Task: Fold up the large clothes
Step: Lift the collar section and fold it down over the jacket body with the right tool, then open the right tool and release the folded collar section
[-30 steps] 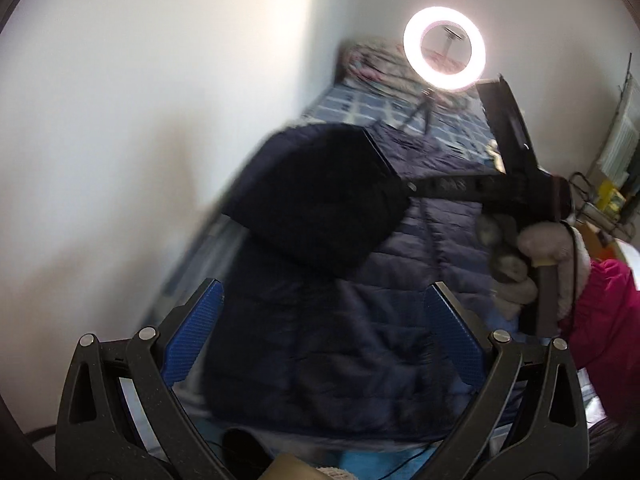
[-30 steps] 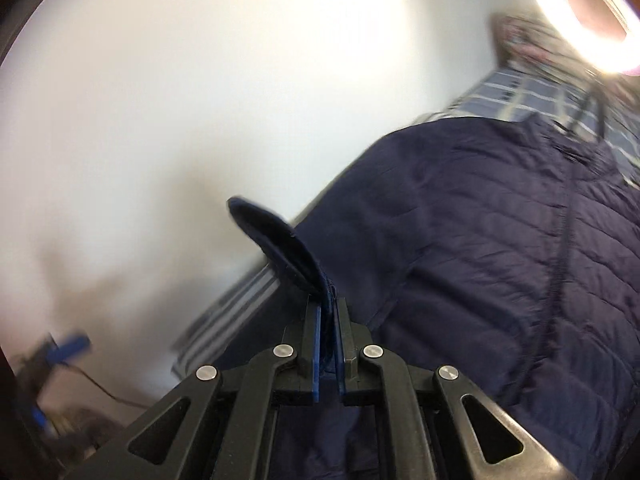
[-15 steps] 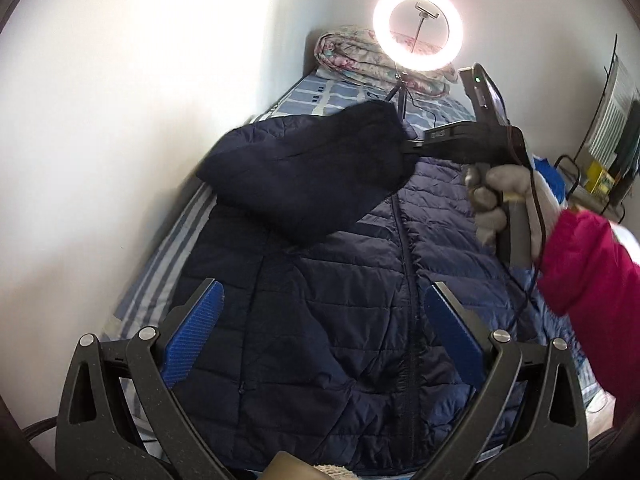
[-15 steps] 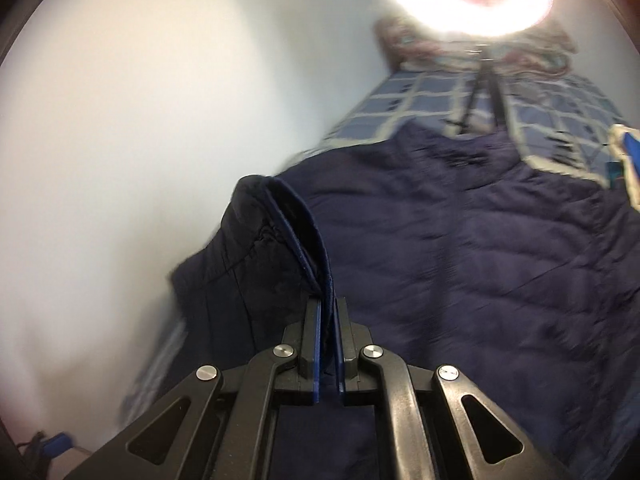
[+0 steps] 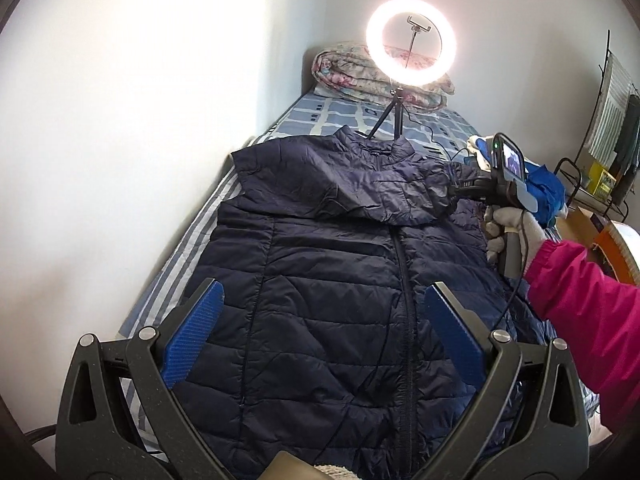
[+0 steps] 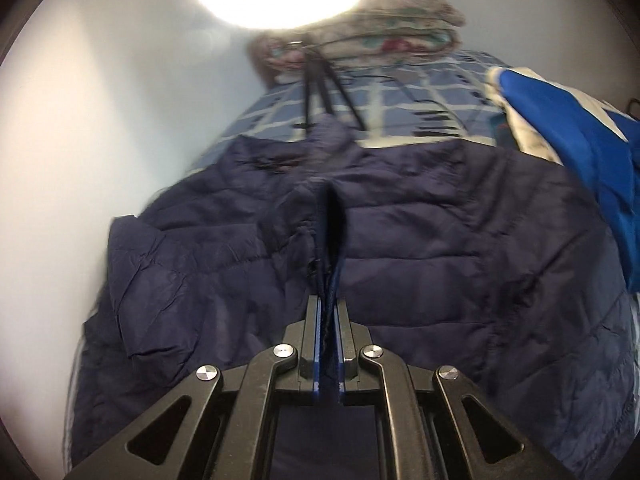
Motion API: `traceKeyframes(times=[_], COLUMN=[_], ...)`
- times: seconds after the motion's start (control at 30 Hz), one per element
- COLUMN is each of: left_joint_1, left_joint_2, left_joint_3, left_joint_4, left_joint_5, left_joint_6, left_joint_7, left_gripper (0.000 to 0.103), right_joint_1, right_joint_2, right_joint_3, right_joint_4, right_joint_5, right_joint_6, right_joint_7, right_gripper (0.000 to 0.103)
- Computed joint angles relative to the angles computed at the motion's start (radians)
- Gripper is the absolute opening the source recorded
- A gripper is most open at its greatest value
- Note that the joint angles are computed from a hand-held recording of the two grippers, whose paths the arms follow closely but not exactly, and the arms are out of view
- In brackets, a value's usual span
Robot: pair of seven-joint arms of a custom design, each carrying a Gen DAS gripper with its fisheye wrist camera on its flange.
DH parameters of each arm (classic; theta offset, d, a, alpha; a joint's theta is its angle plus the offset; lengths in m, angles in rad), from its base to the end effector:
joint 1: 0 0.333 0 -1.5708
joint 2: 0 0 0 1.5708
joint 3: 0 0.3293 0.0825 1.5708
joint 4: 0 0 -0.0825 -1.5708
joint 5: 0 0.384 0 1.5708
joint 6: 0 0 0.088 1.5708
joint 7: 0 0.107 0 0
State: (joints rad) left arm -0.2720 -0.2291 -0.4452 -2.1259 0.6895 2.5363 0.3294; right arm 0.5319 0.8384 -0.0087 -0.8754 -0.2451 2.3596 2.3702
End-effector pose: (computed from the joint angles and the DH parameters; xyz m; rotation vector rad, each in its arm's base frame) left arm 0.3862 -0.3713 0.5784 -1.7867 1.7070 -0.8945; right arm 0.7159 0.4132 0.4867 -1.6283 1.9016 -0.3982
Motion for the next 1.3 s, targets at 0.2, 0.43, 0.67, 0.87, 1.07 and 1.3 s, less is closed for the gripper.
traceKeyframes(times=[0.2,0.43,0.67,0.87,1.07,1.3], left_joint_1=[-0.004,-0.014,-0.017,-0.021,-0.029,-0.06], left_joint_2=[0.015,0.016,0.016,0.021,0.021,0.042], left_joint_3=[-0.004,0.005,0.005,0.002,-0.016,-0.01], left_joint_4=[0.018,0.022,0.024,0.032,0.046,0.078], left_joint_5=[0.024,0.032,0.044,0.074,0.155,0.179], left_joint_6=[-0.013,-0.022,-0.033,-0.063,-0.097,-0.072], left_joint_7=[-0.008,-0.014,-0.012,-0.01,-0.041,-0.032], left_gripper=[0.102,0.102,0.102,0.102,0.102,0.102], right_joint_1=[-0.011,-0.013,-0.022,0.004,0.045,0.078], right_joint_2=[-0.027,-0.001,0.043,0.041,-0.146,-0.455], right_joint_3=[-0.016,-0.006,-0.002,-0.024,-0.032,0.008], right_joint_4=[-0.07,-0.038,0.033,0.055,-0.159,-0.471], right_joint_5=[-0.017,-0.011,0.004,-0.016,-0.104,-0.24], right_joint_6=[0.026,-0.039,-0.105,-0.136,-0.071,-0.037], right_joint_7=[0.054,0.065,0.046,0.038,0.045,0.131], right_gripper=[0.003,0.003,0.003,0.027,0.028,0.032])
